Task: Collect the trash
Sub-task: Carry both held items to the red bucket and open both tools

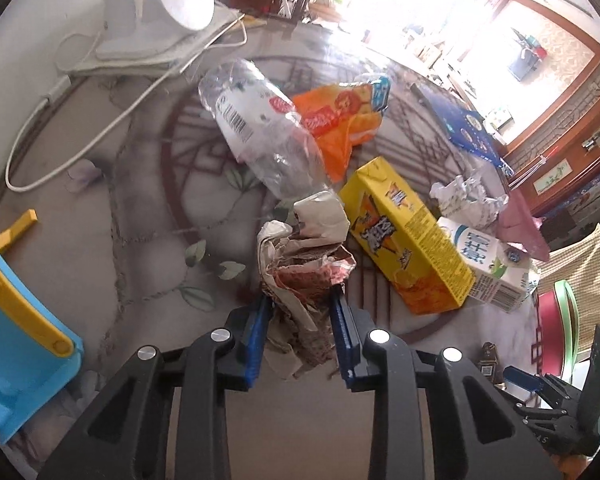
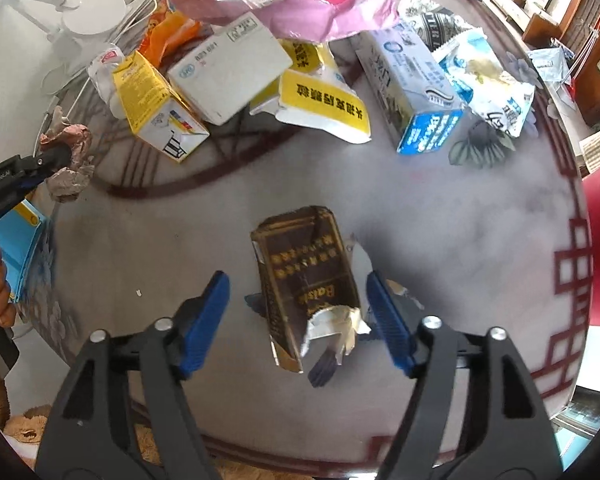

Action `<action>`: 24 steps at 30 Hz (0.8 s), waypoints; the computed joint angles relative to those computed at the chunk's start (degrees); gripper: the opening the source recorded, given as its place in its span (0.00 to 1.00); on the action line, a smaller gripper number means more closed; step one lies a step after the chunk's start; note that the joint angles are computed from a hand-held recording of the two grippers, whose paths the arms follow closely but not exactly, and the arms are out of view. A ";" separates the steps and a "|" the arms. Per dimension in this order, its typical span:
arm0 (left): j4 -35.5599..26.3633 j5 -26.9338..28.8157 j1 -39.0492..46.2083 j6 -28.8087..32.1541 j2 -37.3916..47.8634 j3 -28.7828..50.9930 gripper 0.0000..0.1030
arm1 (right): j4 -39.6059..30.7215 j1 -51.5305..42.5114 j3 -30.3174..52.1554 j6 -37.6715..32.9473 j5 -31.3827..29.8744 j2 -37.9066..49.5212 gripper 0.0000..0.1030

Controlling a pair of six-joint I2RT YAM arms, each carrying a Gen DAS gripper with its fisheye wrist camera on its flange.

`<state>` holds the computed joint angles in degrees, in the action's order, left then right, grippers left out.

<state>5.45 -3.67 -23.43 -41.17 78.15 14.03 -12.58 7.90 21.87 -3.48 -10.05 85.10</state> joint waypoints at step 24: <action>-7.93 -8.06 -9.55 0.24 -7.26 5.26 0.27 | -2.58 -6.43 0.98 -2.69 -2.44 -8.90 0.43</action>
